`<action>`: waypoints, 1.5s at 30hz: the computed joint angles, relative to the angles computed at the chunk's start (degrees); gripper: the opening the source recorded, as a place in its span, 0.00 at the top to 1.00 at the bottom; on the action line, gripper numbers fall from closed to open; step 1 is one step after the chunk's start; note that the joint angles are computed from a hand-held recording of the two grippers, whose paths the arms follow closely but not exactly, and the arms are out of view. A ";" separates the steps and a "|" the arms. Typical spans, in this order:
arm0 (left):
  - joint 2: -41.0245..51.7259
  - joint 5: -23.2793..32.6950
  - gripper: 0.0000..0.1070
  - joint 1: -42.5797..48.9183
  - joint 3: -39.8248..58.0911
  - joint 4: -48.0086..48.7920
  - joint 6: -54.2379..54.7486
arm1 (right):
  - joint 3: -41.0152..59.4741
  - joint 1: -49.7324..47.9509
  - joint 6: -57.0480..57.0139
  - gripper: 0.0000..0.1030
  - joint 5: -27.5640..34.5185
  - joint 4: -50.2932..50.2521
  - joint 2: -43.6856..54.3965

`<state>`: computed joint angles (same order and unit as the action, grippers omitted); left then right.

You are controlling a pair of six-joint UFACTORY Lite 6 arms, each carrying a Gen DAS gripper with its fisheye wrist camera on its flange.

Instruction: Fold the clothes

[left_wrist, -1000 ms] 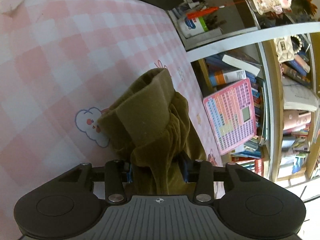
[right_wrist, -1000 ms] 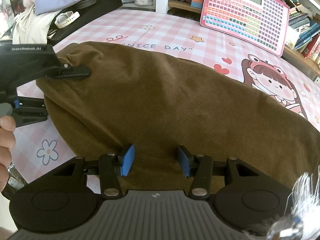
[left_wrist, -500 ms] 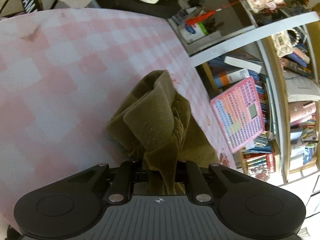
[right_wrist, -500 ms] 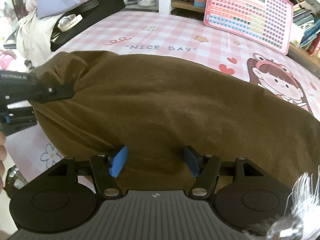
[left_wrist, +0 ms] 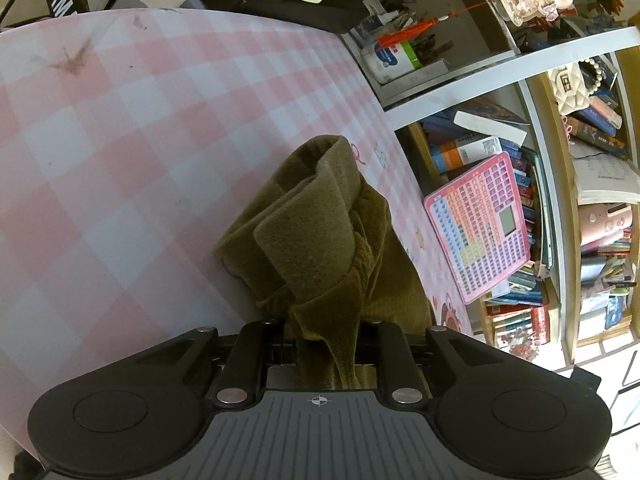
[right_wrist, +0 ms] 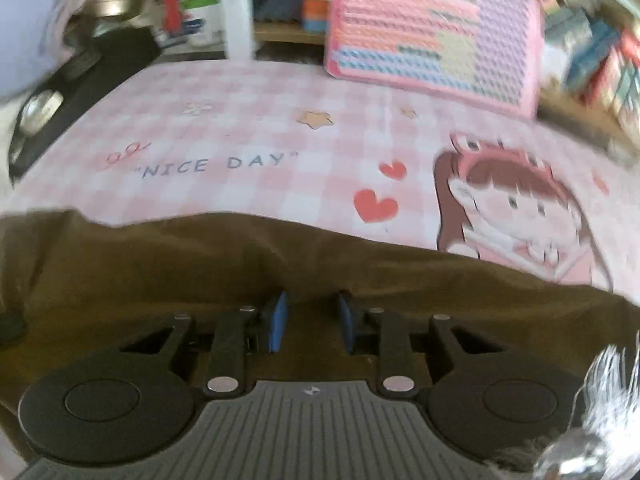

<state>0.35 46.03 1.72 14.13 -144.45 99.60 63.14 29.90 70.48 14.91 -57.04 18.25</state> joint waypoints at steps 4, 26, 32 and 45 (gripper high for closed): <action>0.10 -0.04 0.81 -0.34 0.04 -0.66 -0.03 | -1.78 -0.65 -1.79 0.75 -0.74 1.93 -2.24; 3.64 5.36 0.82 2.88 0.41 2.96 -1.09 | -4.93 12.48 20.64 0.65 8.37 -16.93 -6.07; 3.21 4.83 0.81 2.77 0.59 3.32 -2.21 | 9.71 8.71 16.25 0.63 9.59 -16.47 9.34; 3.94 6.40 0.81 2.33 0.28 1.41 -3.31 | -13.81 23.07 14.84 0.63 14.01 -4.40 -13.40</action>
